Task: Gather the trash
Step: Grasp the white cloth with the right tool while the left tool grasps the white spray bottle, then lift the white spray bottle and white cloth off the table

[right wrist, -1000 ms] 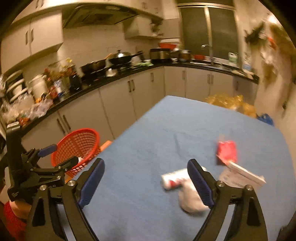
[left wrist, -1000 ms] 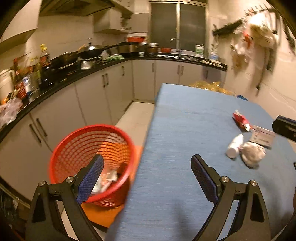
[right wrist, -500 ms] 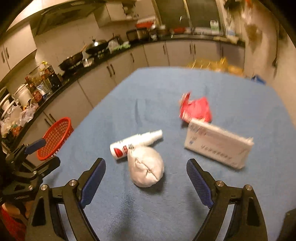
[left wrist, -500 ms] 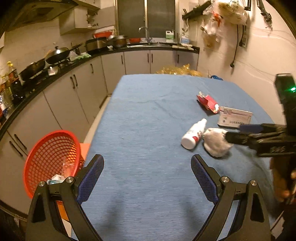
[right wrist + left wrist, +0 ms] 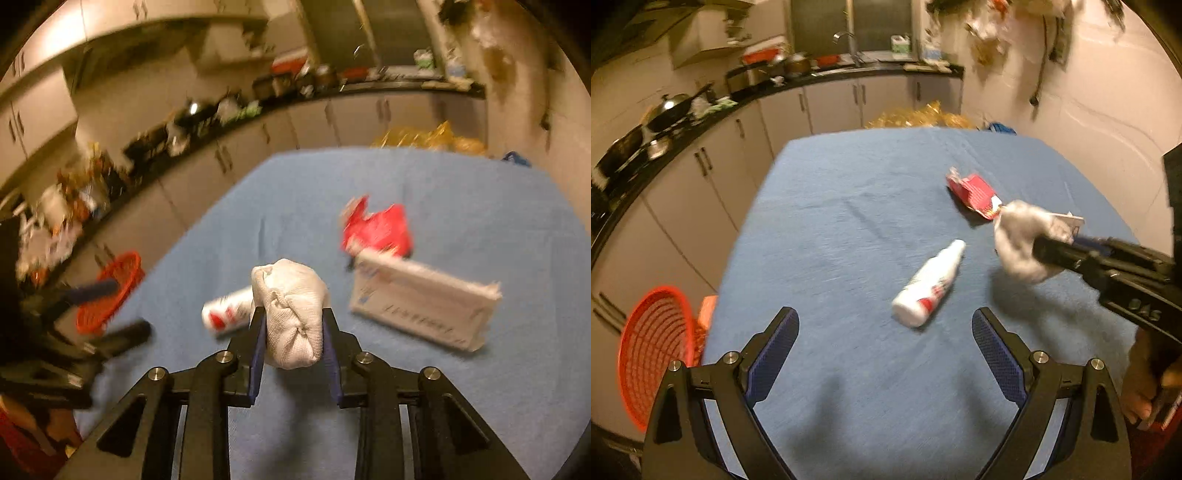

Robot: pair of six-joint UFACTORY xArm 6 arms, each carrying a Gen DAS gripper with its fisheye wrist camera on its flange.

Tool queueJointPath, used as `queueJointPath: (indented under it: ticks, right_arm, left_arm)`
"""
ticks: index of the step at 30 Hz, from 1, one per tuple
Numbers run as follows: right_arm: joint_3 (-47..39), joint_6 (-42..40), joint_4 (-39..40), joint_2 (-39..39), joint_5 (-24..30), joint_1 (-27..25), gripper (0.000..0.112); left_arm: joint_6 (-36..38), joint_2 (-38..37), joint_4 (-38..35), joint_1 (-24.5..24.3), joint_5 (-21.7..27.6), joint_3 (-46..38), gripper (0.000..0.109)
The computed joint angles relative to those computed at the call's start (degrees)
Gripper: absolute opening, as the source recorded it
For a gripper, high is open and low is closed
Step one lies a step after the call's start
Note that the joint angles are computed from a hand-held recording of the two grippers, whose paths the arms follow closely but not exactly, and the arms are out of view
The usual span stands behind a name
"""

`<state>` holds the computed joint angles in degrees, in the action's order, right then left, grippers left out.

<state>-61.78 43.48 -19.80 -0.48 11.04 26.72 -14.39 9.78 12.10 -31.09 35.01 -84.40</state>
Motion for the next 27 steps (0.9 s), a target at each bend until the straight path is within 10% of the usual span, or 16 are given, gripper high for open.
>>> queueJointPath:
  ticks: [9,13,16,27]
  right_arm:
    - [3.4,8.37,-3.95,-3.49,-2.91,-2.2,0.031]
    - [2.94,8.61,-3.58,-3.17,-2.87,-2.14,0.031]
    - [2.59,6.5,-1.56,-2.96,-2.74,-1.99,0.031]
    - [-1.11,8.35,-7.21,0.1,1.93,0.09,0.031]
  left_arm:
    - [2.86,14.13,1.62,-2.76,9.21,-16.67,0.075]
    - [1.94,17.21,1.08,-2.48,10.82,-19.57,0.046]
    - [0.46,15.5,-0.65,-1.59,7.68,-16.27,0.03]
    - [-9.66,8.6,2.93,1.42,-7.78,-3.01,0.029]
